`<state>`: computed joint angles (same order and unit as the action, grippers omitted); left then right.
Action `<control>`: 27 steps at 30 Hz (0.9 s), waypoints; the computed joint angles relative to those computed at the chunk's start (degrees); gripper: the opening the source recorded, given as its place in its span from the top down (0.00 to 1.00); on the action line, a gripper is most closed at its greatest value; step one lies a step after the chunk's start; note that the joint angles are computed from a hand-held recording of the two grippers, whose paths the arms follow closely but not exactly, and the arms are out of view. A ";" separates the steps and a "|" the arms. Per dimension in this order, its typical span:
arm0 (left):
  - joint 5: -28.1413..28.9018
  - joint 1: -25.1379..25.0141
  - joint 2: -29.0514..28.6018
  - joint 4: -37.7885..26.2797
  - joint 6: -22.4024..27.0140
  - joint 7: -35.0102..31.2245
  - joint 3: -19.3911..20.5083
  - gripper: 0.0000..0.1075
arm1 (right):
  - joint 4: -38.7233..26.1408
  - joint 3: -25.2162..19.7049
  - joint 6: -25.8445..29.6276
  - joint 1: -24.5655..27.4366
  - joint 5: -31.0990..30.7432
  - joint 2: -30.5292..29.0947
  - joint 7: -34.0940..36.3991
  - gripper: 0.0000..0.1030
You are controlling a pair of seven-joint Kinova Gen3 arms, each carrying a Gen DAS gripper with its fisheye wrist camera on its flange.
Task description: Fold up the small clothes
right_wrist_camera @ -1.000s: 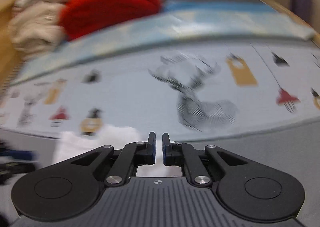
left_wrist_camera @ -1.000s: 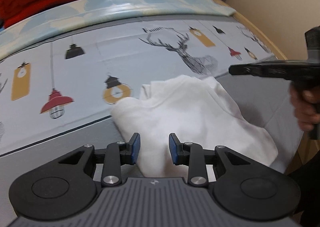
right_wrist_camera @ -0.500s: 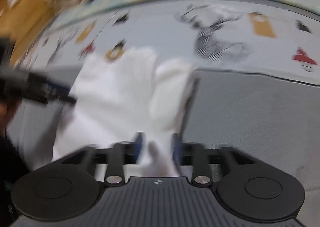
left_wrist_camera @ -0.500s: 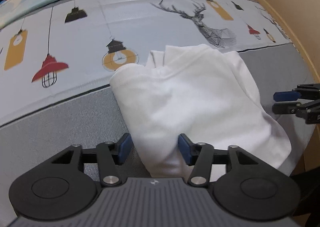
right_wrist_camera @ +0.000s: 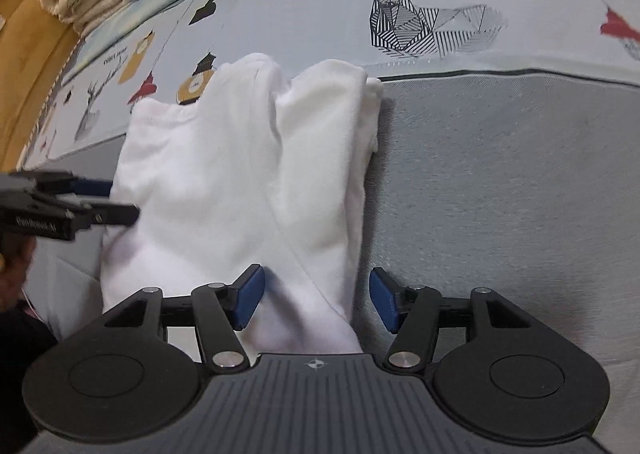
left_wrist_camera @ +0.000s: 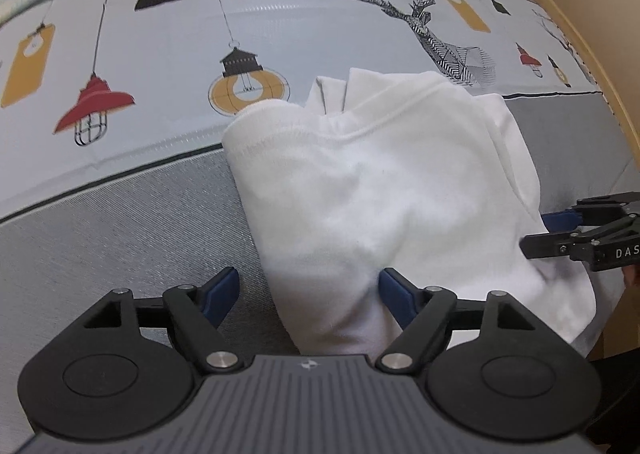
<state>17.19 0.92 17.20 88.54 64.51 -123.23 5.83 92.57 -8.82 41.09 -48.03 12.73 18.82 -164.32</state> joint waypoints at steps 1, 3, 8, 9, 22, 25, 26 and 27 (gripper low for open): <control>0.03 0.03 0.39 -0.15 0.15 0.20 -0.02 0.24 | 0.01 -0.07 -0.57 0.34 -0.44 0.13 0.03 0.42; -0.19 0.08 0.99 -0.36 0.21 0.22 0.00 0.23 | -0.16 -0.31 -1.61 0.91 -1.21 0.65 0.70 0.44; 2.75 -1.96 1.26 -0.89 1.29 -3.95 0.76 0.59 | -2.98 -0.03 -1.48 0.93 -1.88 2.46 3.18 0.72; 2.84 -2.08 0.81 -0.69 0.86 -4.91 0.75 0.61 | -3.70 0.40 -0.97 0.62 -1.64 2.79 3.11 0.72; 4.15 -5.11 -5.13 1.14 -14.22 -3.29 -4.69 0.56 | -19.09 9.07 0.56 -8.71 15.44 11.00 -9.35 0.79; 9.50 -10.24 -5.22 0.01 -11.52 -7.77 -2.43 0.56 | -25.80 16.80 7.55 -14.53 13.81 14.87 -7.87 0.77; 11.33 -12.90 -4.96 -0.57 -9.19 -10.10 -0.41 0.56 | -27.52 18.15 9.88 -15.68 13.77 15.61 -7.08 0.75; 12.42 -15.55 -4.45 -1.23 -6.86 -12.43 1.76 0.56 | -28.59 18.44 11.28 -16.21 14.47 15.88 -6.15 0.75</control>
